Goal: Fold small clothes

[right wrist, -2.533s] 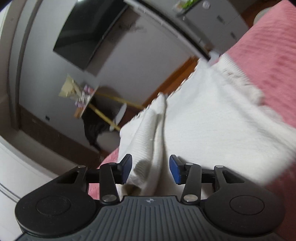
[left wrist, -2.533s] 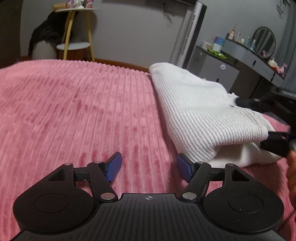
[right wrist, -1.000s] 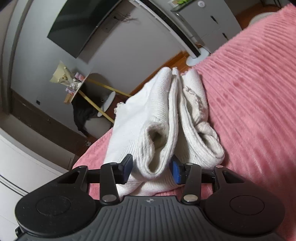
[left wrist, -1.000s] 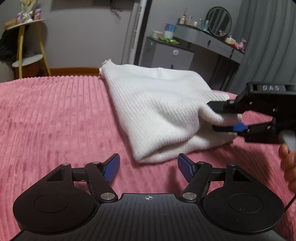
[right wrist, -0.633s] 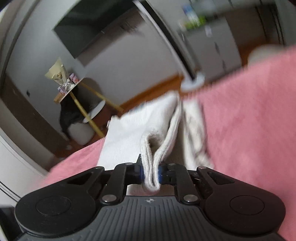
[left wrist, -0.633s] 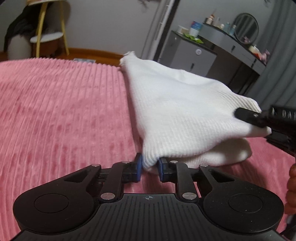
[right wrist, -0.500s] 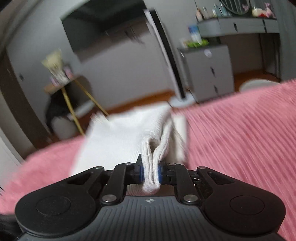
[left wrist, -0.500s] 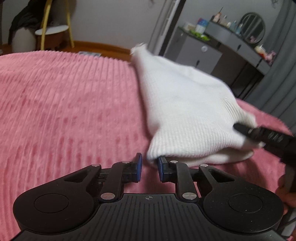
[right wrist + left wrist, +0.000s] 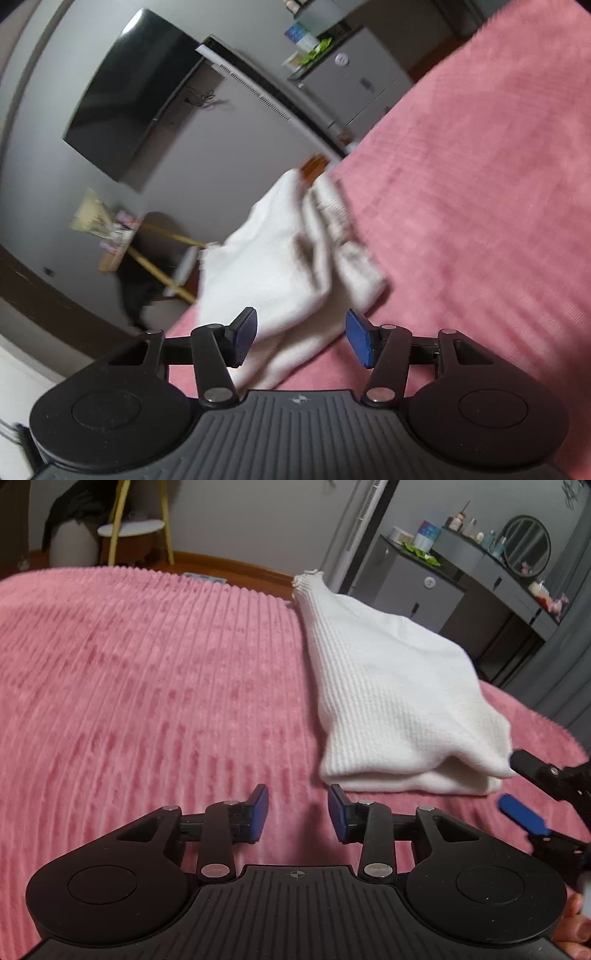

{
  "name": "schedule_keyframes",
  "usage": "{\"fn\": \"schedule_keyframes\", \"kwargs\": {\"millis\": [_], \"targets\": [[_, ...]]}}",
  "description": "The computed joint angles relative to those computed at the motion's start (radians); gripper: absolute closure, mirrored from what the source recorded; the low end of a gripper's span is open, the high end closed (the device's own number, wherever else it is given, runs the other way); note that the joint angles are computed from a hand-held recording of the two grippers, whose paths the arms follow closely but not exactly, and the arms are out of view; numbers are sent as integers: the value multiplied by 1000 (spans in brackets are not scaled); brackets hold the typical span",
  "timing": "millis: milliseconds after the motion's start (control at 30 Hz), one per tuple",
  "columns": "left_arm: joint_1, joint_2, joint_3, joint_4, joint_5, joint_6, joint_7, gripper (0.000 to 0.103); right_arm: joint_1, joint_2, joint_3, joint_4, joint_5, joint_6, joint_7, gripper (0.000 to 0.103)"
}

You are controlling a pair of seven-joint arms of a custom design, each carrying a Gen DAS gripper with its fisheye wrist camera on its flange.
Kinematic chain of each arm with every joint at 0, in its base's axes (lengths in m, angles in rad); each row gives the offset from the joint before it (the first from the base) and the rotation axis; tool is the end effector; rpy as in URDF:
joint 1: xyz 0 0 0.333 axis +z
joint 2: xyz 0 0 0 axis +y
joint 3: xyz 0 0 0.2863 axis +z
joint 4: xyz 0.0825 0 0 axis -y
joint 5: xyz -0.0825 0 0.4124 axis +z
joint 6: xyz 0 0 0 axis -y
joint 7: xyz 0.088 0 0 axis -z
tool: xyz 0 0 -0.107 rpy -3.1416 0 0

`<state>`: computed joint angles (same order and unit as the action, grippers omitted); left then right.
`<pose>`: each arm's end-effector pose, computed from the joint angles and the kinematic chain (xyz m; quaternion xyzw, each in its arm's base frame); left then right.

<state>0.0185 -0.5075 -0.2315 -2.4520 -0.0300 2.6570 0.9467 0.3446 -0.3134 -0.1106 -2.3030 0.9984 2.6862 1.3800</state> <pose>0.4738 -0.1089 0.5195 -0.7872 0.5106 -0.3034 0.1661 0.5236 0.0943 0.4975 -0.5076 0.7266 0.0572 0.4595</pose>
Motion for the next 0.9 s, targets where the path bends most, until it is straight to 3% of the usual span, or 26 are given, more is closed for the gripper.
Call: {"fn": "schedule_keyframes", "kwargs": {"millis": [67, 233, 300, 367, 467, 600, 667, 700, 733, 767, 900], "targets": [[-30, -1, 23, -6, -47, 16, 12, 60, 16, 4, -13, -1, 70, -10, -18, 49], [-112, 25, 98, -19, -215, 98, 86, 59, 5, 52, 17, 28, 111, -36, 65, 50], [-168, 44, 146, -22, -327, 161, 147, 59, 6, 56, 14, 30, 186, -40, 30, 59], [-215, 71, 182, -16, -431, 214, 208, 59, -5, 65, 27, 39, 199, -24, 17, 61], [-258, 126, 206, 9, -567, 268, 260, 56, -15, 97, 33, 61, 270, -10, 18, 61], [-288, 179, 221, 40, -728, 321, 315, 50, -42, 153, 57, 94, 269, -19, 75, 60], [-292, 193, 218, 46, -781, 363, 341, 53, -47, 170, 64, 104, 342, -25, 25, 61], [-308, 198, 233, 51, -824, 373, 372, 60, -50, 177, 68, 109, 379, -28, -17, 64], [-327, 204, 250, 60, -872, 383, 413, 76, -54, 181, 67, 114, 444, -43, -83, 71], [-335, 209, 258, 68, -904, 384, 450, 82, -62, 185, 71, 120, 463, -54, -104, 90], [-283, 199, 221, 70, -897, 375, 455, 91, -77, 174, 105, 122, 382, 15, -122, 95]]}}
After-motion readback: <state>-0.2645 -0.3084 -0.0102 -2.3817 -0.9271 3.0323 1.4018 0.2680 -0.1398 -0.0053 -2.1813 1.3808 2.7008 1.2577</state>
